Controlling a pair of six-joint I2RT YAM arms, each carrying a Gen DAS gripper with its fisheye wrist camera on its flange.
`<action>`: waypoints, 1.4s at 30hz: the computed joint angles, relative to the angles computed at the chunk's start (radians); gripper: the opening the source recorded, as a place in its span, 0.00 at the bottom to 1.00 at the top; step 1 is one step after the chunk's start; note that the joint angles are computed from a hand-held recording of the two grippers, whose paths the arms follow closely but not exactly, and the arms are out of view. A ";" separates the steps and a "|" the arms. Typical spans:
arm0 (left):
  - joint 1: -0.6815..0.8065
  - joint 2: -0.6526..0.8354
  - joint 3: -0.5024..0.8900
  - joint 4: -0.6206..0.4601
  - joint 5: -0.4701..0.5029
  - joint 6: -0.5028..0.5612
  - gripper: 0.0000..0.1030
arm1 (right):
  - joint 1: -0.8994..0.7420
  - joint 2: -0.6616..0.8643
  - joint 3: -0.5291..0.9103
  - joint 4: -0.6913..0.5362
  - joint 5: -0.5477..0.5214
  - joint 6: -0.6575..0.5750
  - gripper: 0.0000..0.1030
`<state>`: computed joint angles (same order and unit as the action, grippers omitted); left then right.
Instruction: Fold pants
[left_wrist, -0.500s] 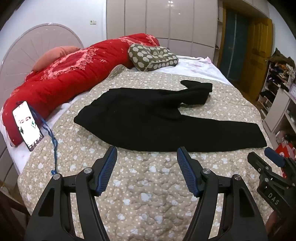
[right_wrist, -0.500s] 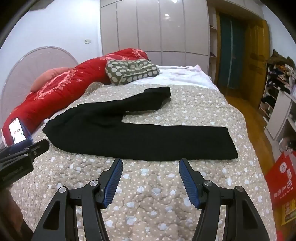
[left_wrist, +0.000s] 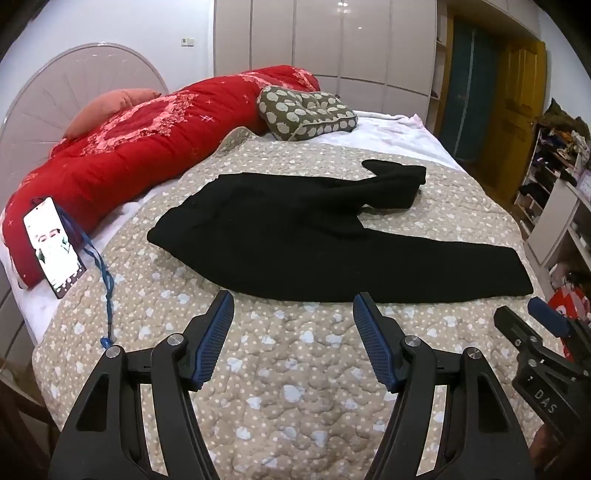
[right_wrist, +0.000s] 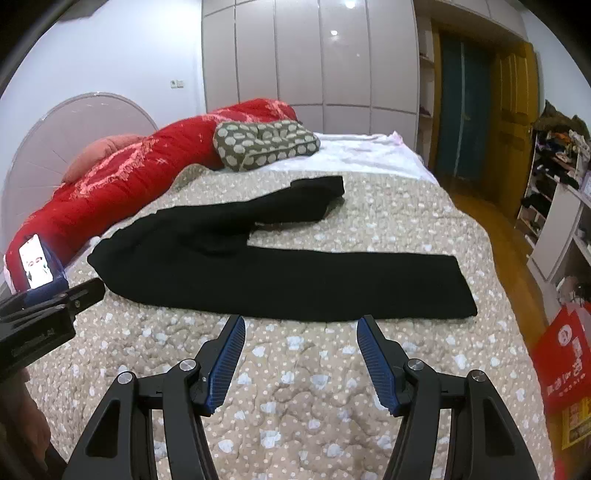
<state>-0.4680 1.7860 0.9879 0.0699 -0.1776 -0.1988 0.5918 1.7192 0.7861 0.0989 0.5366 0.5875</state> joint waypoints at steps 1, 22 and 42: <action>-0.001 -0.001 -0.001 -0.001 0.003 -0.001 0.66 | -0.002 0.006 0.008 -0.010 -0.006 0.007 0.59; 0.029 0.011 0.015 -0.021 0.033 -0.030 0.65 | 0.013 0.030 0.046 -0.018 -0.028 -0.005 0.59; 0.032 0.052 0.042 -0.049 0.051 -0.047 0.65 | -0.009 0.079 0.057 -0.019 -0.073 0.031 0.59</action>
<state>-0.4360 1.8382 1.0302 0.0209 -0.1265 -0.2454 0.5831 1.7979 0.8434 0.0804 0.4640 0.6190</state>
